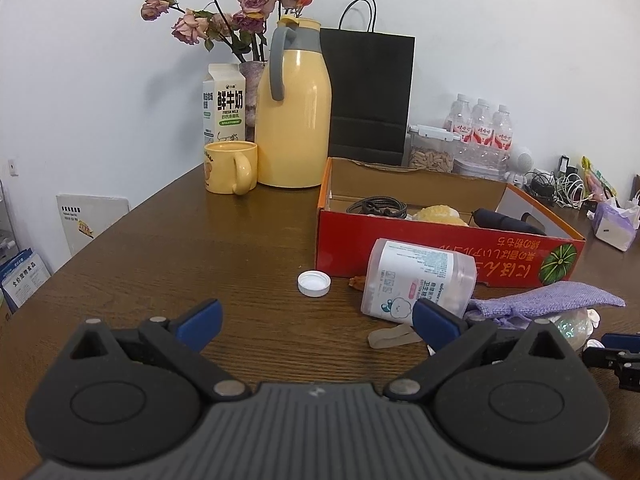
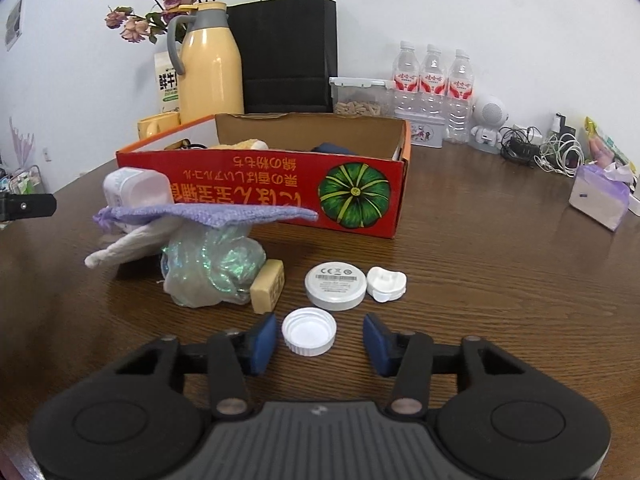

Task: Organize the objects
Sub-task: 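Grasp the small white bottle cap with the right gripper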

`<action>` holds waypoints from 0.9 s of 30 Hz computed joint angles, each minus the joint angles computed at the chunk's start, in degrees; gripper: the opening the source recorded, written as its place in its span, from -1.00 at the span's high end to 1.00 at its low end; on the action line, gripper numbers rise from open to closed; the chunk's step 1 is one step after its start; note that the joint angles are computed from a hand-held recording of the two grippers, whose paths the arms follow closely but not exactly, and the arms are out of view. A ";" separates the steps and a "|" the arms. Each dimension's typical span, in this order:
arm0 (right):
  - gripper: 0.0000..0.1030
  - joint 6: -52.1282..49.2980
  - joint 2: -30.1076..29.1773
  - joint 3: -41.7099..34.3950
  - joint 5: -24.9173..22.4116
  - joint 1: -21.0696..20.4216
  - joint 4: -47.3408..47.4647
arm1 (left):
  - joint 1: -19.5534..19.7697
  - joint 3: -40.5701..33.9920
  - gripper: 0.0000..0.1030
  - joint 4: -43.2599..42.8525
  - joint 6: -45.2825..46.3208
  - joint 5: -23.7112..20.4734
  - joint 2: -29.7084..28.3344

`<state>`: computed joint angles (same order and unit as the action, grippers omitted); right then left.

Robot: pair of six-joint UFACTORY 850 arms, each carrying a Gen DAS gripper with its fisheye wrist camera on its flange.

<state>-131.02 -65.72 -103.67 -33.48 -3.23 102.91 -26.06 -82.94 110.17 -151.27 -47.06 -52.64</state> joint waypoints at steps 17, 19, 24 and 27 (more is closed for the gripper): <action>0.47 -6.35 0.62 0.64 -2.21 -0.54 6.56 | 0.98 0.68 -1.00 2.01 -0.40 -0.60 -0.10; 0.47 -6.51 0.43 0.07 -2.20 -0.56 7.08 | 1.32 0.78 -1.00 2.59 0.36 -0.69 -0.12; 0.47 -6.43 -0.23 -1.63 -2.19 -0.30 7.65 | 1.91 -0.08 -1.00 2.09 3.43 -2.27 -0.79; 0.47 -5.74 -0.76 -2.83 -2.17 -0.03 7.29 | 2.47 -0.85 -1.00 2.40 4.51 -2.66 -1.29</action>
<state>-136.76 -66.48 -106.49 -35.66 -3.26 110.19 -23.59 -83.79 112.57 -146.76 -49.72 -53.93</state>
